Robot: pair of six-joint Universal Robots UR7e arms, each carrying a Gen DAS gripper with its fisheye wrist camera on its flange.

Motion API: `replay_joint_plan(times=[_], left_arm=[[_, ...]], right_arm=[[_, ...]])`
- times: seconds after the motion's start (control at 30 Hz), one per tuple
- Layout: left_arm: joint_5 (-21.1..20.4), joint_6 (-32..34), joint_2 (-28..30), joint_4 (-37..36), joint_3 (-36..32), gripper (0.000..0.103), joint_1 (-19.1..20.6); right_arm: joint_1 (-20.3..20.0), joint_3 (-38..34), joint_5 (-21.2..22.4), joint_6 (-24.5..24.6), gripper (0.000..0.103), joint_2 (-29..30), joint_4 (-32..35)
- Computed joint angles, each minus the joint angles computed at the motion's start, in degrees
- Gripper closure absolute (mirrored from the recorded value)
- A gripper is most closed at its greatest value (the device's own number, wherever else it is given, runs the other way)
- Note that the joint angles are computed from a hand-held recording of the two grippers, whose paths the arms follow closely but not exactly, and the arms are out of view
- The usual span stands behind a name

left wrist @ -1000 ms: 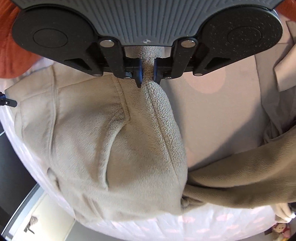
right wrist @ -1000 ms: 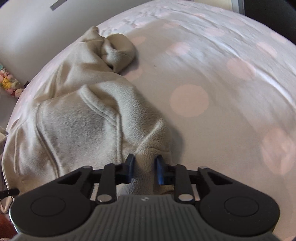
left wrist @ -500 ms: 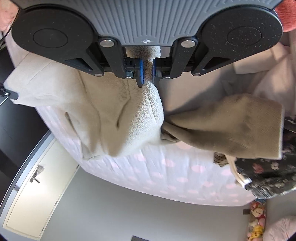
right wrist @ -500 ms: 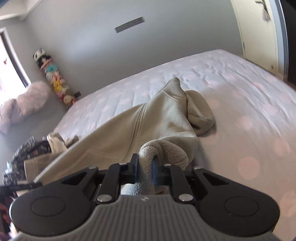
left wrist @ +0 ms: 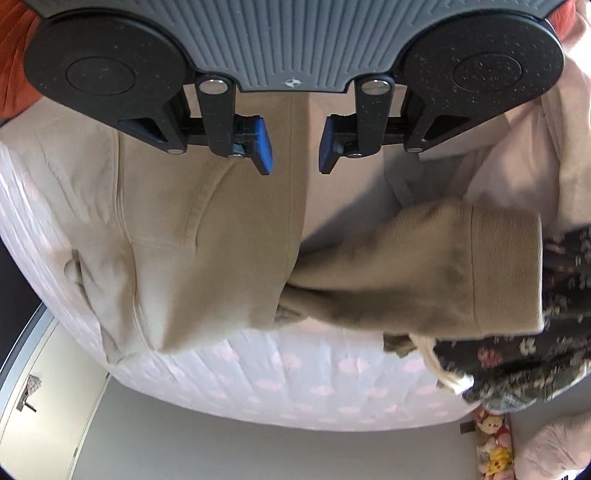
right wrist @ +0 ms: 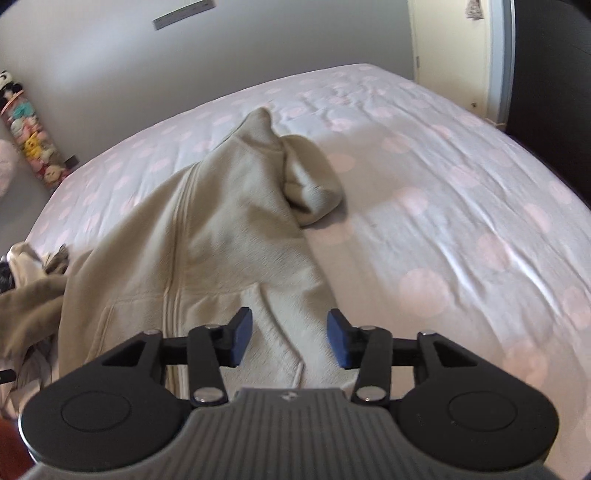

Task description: Fold clothes

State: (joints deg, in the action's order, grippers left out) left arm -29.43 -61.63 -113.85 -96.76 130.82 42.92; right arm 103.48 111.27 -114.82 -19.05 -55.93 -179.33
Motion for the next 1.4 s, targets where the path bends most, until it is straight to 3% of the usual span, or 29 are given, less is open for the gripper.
replay_joint_plan(times=[0.23, 0.3, 0.37, 0.53, 0.63, 0.83, 0.9, 1.1, 1.27, 1.4], left_arm=[[4.3, 12.2, 7.8, -16.0, -2.0, 0.071, 4.5], [5.0, 16.5, 10.4, -21.3, -2.7, 0.064, 6.2], [5.7, 20.1, 12.8, -25.1, -3.8, 0.063, 7.9], [7.0, 25.3, 16.8, -30.8, -6.3, 0.063, 11.4], [7.5, 28.4, 18.8, -33.9, -7.6, 0.062, 13.5], [8.7, 33.7, 24.1, -38.0, -11.0, 0.061, 18.5], [8.3, 35.4, 25.9, -39.7, -12.1, 0.059, 20.6], [4.4, 42.5, 31.1, -47.1, -14.7, 0.057, 25.7], [2.3, 46.7, 34.2, -51.0, -15.9, 0.057, 28.4], [1.0, 45.7, 35.1, -51.0, -16.6, 0.057, 29.9]], right_arm=[[0.6, -4.9, -1.2, -1.0, 0.048, 3.9, 3.0], [0.8, -7.2, -1.6, -1.7, 0.047, 5.5, 3.9], [1.1, -9.9, -2.2, -2.4, 0.046, 7.5, 4.8], [1.8, -18.3, -5.4, -5.9, 0.046, 13.3, 6.8], [1.9, -24.3, -7.1, -9.1, 0.034, 17.5, 6.7], [0.9, -39.0, -9.9, -9.1, 0.033, 26.7, 12.0], [0.6, -43.5, -10.4, -9.5, 0.025, 29.7, 13.9], [-0.1, -54.4, -9.0, -13.1, 0.018, 37.5, 19.2], [-0.6, -62.0, -8.2, -14.2, 0.018, 43.4, 23.0], [-1.1, -64.6, -6.4, -12.6, 0.021, 46.0, 24.1]])
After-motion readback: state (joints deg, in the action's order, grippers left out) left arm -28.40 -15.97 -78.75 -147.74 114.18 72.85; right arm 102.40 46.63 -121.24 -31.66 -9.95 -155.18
